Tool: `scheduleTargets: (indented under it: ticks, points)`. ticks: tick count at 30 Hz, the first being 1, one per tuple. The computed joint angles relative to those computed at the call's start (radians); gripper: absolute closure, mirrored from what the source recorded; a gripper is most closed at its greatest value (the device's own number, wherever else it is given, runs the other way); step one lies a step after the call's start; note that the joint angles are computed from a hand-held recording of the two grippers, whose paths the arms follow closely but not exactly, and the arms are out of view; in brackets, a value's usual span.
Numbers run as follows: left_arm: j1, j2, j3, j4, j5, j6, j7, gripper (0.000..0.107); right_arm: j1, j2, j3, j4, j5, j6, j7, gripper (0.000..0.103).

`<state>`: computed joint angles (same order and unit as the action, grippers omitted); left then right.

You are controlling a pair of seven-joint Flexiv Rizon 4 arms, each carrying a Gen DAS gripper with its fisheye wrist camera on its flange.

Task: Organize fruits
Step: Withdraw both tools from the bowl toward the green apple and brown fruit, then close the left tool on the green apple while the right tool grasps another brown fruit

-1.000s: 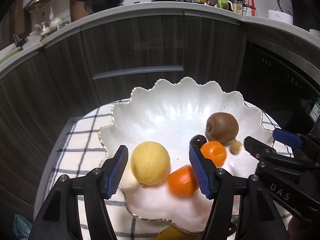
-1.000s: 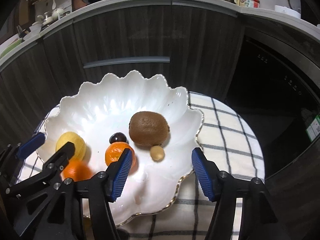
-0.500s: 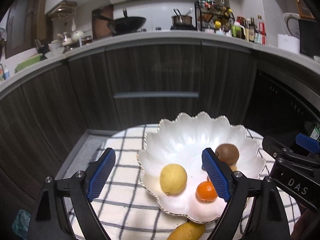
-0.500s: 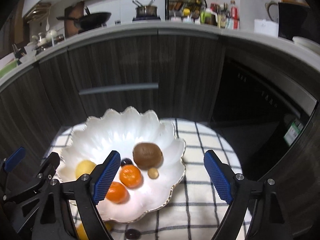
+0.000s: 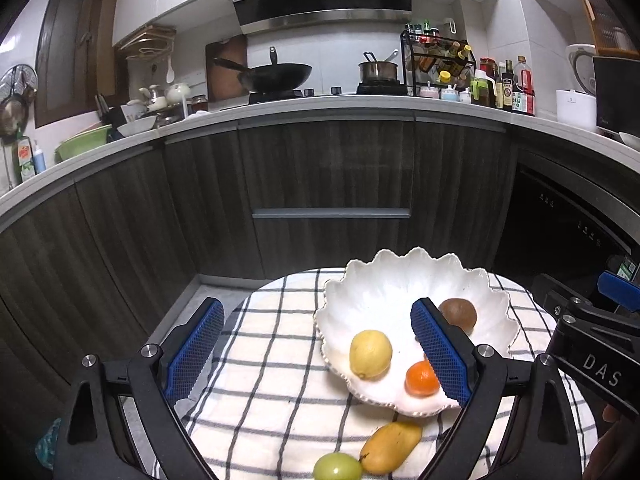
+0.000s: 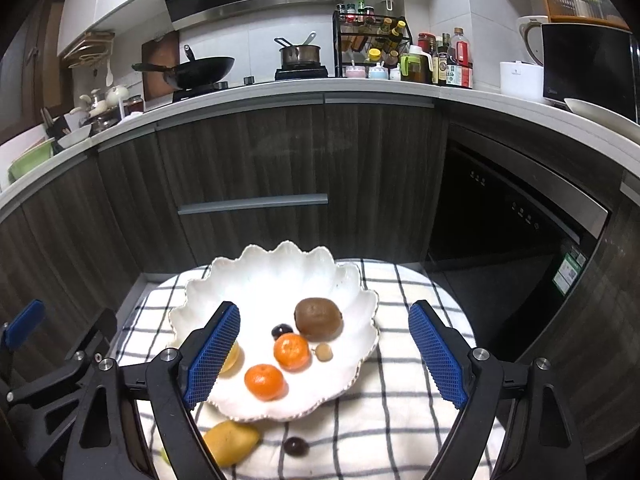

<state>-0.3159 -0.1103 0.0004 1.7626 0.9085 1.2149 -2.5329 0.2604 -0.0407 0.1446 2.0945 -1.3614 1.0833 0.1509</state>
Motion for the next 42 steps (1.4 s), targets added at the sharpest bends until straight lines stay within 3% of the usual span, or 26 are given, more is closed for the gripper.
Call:
scheduleTargets:
  ticks: [13,30,42]
  points:
    - [0.02,0.04,-0.02,0.116,0.023,0.003,-0.022,0.011,0.02,0.022,0.029,0.087,0.042,-0.044,0.013,0.015]
    - [0.016,-0.025,0.019,0.221,-0.047,0.092,0.073,0.011,0.06,-0.032,0.028,0.165,0.09,-0.037,-0.024,0.015]
    - [0.003,-0.09,0.053,0.277,-0.217,0.148,0.237,0.012,0.075,-0.059,0.02,0.185,0.109,-0.03,-0.029,0.016]
